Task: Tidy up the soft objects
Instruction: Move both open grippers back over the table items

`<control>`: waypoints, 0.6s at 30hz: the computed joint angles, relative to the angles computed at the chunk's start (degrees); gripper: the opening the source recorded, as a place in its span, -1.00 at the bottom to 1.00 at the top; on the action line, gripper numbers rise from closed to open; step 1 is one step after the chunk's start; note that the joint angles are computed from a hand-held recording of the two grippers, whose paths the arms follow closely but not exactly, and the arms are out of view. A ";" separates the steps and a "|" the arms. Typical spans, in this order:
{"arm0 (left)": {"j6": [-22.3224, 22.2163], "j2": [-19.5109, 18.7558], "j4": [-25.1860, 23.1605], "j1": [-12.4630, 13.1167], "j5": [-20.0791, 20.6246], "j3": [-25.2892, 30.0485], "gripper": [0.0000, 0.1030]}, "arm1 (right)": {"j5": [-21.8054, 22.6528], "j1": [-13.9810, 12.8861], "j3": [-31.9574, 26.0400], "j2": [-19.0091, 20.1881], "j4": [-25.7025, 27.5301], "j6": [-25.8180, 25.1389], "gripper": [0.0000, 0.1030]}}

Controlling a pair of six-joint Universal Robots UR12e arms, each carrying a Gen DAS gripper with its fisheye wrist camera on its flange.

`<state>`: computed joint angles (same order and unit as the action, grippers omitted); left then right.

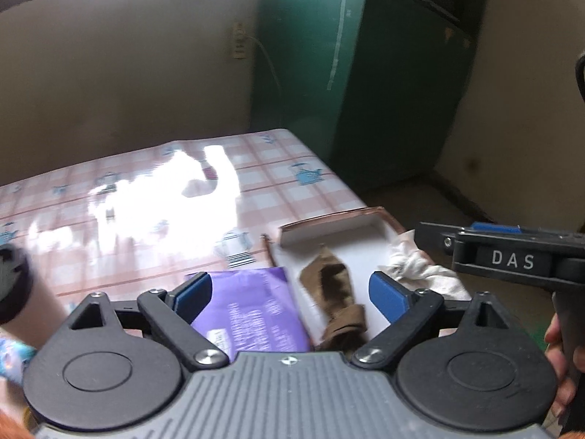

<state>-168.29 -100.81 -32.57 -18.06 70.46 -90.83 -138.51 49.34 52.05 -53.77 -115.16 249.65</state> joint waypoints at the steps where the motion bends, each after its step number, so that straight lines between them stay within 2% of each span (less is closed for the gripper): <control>1: 0.13 0.24 0.08 0.15 0.65 -0.18 0.86 | 0.80 -0.05 -0.63 0.27 0.89 1.12 0.59; 3: 0.15 0.69 0.40 0.40 2.12 -0.60 0.87 | 1.55 0.21 -1.50 0.87 0.77 1.25 0.59; 6: 0.02 1.45 0.06 1.16 3.34 -1.17 0.93 | 1.53 0.66 -4.73 2.62 3.35 2.52 0.59; 9: -0.09 2.11 0.51 1.87 4.43 -1.86 0.93 | 1.42 0.97 -6.74 4.01 2.72 2.30 0.59; 18: -1.30 3.52 0.88 3.96 5.90 -3.01 0.93 | 0.73 2.06 -16.37 9.57 6.03 0.71 0.59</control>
